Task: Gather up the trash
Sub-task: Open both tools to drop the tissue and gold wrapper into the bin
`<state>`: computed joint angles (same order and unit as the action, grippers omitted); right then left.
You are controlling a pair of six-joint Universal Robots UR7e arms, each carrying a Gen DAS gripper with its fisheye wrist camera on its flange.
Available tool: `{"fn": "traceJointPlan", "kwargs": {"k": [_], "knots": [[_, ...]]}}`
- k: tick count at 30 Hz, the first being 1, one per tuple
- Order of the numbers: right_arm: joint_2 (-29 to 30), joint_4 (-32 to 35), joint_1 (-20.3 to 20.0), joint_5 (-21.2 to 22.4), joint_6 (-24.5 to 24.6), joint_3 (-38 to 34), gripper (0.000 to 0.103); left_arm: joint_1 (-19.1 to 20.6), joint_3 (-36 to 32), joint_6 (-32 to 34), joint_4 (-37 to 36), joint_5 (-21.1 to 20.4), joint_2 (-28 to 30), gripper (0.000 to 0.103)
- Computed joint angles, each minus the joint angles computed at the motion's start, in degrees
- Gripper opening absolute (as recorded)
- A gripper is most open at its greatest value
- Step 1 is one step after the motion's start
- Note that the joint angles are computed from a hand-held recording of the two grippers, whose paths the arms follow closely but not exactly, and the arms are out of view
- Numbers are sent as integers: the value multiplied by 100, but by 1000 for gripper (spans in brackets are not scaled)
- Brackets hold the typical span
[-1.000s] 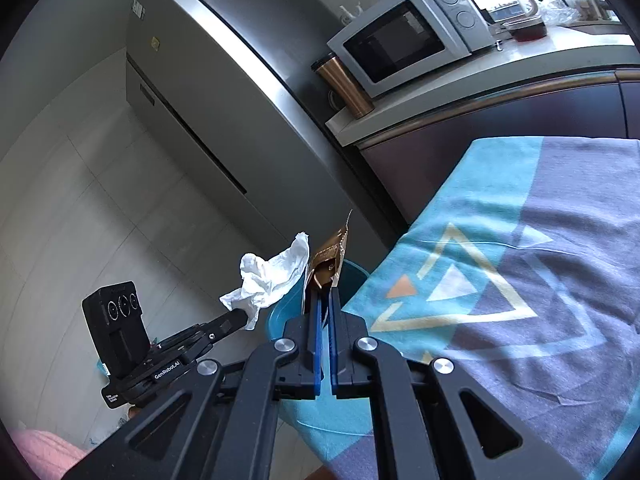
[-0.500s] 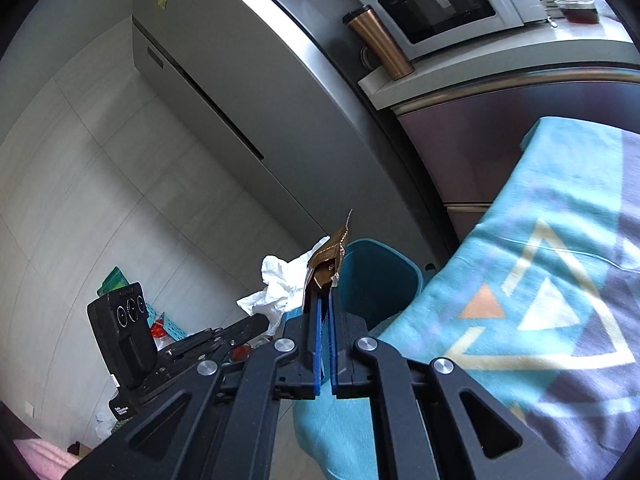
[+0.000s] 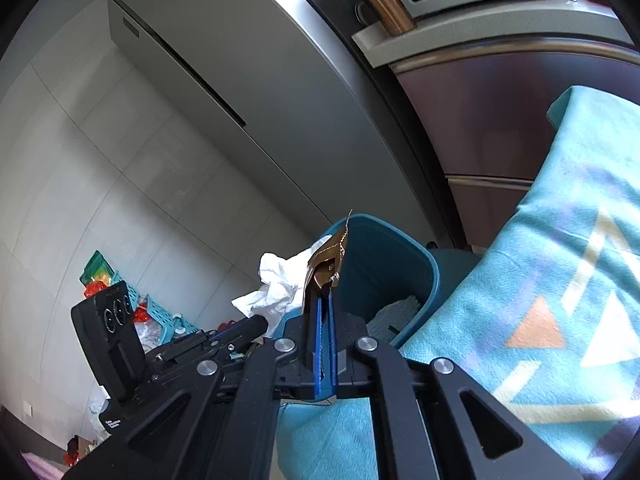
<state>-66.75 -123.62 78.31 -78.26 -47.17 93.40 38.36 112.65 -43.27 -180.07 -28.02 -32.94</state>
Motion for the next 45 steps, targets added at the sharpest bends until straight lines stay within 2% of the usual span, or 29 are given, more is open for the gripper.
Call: {"fn": "traceJointPlan", "kwargs": {"k": [14,26,28,31,38,45], "knots": [[425,-157,224,-676,266,-71,5,434,-275,170,68,-190,162,4],[328,-302,265,-938,251,81,6,556,-394,214,61,-249,276,9],[285,-404,273,-988,211,141,10,530,-379,231,31,-245,278,10],[246,-637,291,-1066,113,213,22,477,-346,255,-10,-241,275,10],[233,-613,223,-990,76,180,25,358,-327,352,-145,-236,275,11],[43,-528,87,-698,-158,233,28,167,-358,670,-447,-242,344,22]]}}
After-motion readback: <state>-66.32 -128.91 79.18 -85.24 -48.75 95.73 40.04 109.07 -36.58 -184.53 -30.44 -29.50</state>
